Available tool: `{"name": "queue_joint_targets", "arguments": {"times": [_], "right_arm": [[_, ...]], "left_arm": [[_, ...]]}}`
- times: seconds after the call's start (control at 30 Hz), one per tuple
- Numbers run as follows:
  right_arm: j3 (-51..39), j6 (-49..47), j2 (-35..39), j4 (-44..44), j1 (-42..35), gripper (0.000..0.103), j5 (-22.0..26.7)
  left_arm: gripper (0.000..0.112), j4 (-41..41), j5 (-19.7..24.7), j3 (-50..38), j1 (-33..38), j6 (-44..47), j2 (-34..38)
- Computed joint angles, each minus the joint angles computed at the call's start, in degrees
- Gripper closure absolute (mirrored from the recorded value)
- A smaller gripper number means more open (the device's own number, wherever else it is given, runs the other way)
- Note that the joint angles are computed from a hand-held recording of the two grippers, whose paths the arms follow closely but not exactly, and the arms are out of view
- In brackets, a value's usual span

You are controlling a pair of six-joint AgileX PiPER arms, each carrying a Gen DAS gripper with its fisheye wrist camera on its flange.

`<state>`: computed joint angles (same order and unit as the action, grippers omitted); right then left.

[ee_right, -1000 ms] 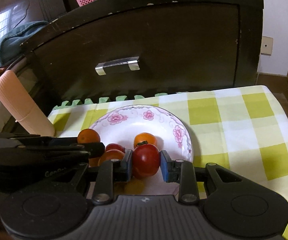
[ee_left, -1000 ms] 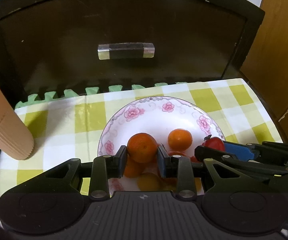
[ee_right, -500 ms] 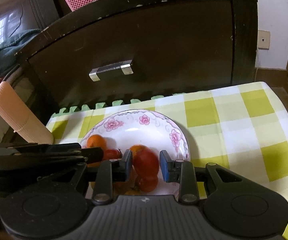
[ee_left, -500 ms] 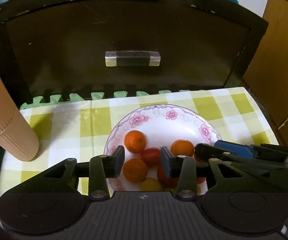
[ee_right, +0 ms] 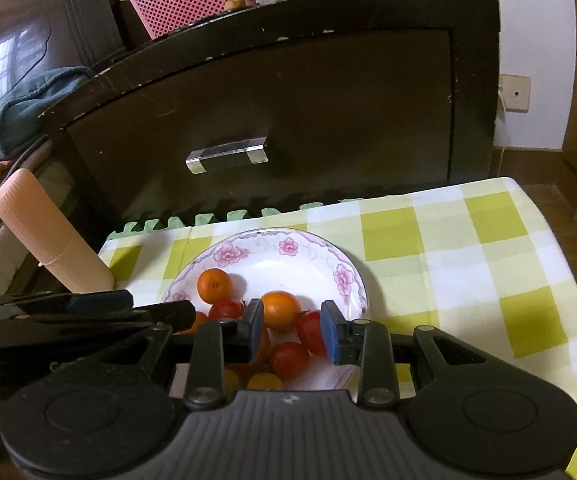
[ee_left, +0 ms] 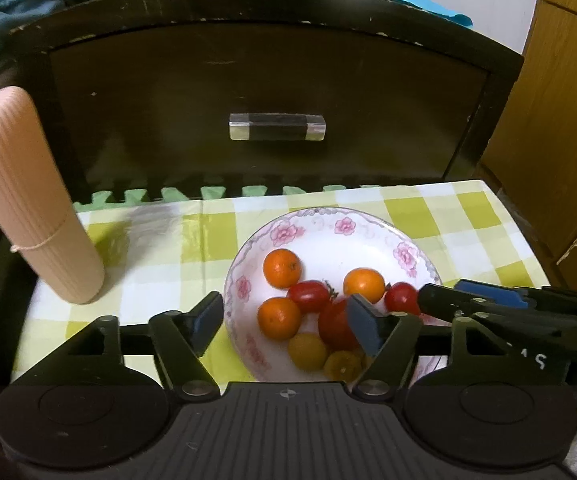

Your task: Organize fruits

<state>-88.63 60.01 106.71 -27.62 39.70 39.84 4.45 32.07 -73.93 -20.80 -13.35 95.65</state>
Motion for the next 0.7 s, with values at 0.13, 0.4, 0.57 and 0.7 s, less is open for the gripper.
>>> {"name": "queue_joint_targets", "arguments": {"times": [0.13, 0.4, 0.57, 0.7], "right_arm": [[1.74, 1.77, -1.73, -0.92, 1.26, 0.073, 0.87], [6.12, 7.33, -6.35, -4.04, 5.11, 0.073, 2.34], [8.17, 11.32, -9.25, -7.2, 8.52, 0.069, 4.48], [8.92, 13.83, -10.88, -9.5, 11.22, 0.069, 6.51]], "left_arm": [[0.029, 6.91, -1.31, 3.68, -1.72, -6.46, -3.22], [0.022, 13.75, -3.13, 10.6, -3.61, -14.0, -10.66], [0.019, 22.61, -3.18, 14.69, -6.31, -23.0, -15.41], [0.01, 31.8, -1.63, 17.65, -9.15, -31.51, -18.46]]}}
